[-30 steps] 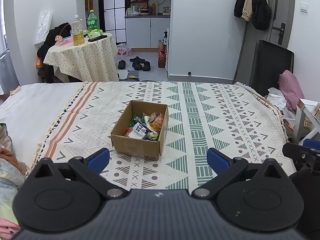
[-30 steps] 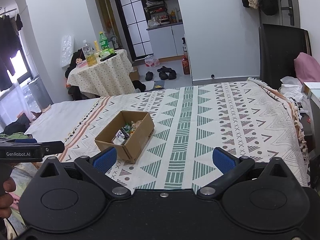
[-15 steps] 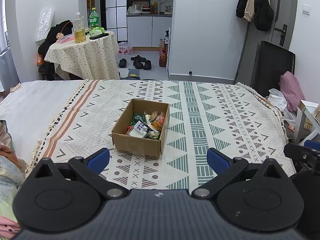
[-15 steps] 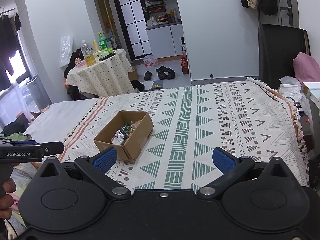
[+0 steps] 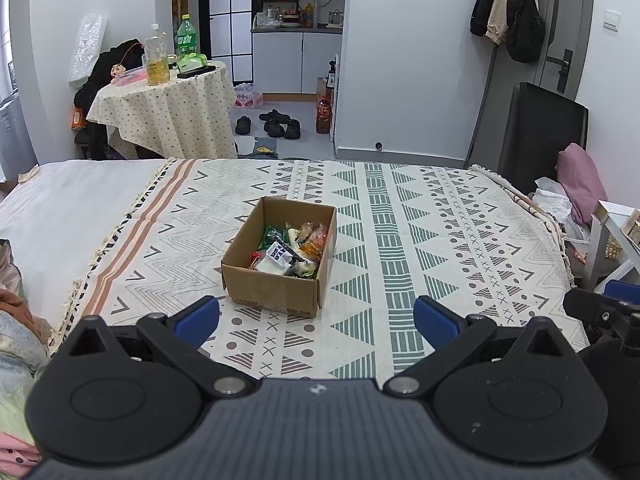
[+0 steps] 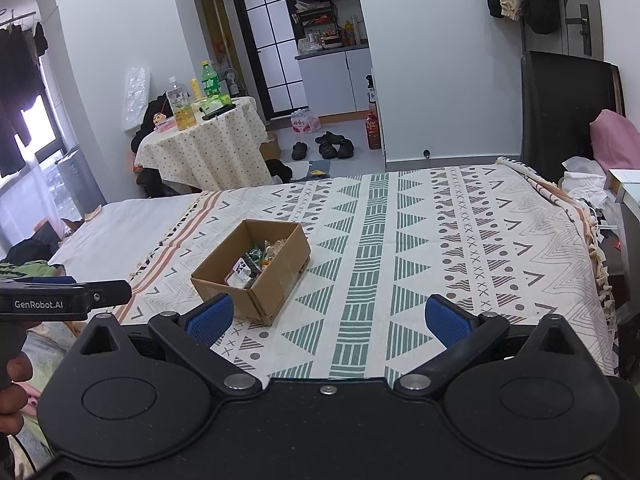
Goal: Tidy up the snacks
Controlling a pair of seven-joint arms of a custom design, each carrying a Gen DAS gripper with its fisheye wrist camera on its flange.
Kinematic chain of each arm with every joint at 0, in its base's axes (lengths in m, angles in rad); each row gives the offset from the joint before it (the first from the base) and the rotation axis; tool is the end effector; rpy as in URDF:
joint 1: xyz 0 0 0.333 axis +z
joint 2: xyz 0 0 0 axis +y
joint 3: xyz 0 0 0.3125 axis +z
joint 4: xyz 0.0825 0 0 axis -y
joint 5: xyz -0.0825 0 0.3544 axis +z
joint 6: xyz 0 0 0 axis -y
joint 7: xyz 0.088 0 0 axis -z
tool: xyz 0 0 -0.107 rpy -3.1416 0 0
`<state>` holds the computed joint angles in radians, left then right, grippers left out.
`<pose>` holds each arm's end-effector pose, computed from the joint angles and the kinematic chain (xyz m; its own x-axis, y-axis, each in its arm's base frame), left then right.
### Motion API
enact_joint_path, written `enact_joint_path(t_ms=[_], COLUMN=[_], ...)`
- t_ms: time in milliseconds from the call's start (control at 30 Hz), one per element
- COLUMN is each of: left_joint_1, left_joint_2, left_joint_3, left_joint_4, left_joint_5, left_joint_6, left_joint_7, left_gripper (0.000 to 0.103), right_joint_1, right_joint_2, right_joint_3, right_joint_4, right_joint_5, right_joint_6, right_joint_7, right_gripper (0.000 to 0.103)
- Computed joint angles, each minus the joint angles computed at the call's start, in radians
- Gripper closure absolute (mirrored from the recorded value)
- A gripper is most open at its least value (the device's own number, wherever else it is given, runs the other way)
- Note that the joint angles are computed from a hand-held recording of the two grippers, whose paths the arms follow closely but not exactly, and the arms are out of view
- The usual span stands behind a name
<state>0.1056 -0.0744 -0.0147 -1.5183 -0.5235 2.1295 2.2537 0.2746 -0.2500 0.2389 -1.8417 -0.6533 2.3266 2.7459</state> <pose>0.5351 0.0262 0.7562 -0.4648 -0.8850 0.0287 -0.5962 0.2888 -0.7491 0.4303 0.2518 0.7111 -0.2520 -0.9450 -0.2087 -0.5192 0.3140 -0.7949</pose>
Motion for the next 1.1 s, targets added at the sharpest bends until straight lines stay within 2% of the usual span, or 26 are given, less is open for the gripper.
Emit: enact_joint_path(t_ms=[1100], left_joint_1=[-0.002], left_joint_2=[-0.008], left_joint_3=[0.001], left_joint_4=[-0.009], left_joint_5=[0.009], left_joint_6=[0.002], left_joint_7=[-0.008], left_gripper=[0.0], right_joint_1=[-0.003], right_joint_2=[-0.004], right_joint_3=[-0.003], right_joint_4=[-0.003], right_joint_5=[0.006], right_joint_6=[-0.001], right_joint_7=[-0.002], right_gripper=[0.0])
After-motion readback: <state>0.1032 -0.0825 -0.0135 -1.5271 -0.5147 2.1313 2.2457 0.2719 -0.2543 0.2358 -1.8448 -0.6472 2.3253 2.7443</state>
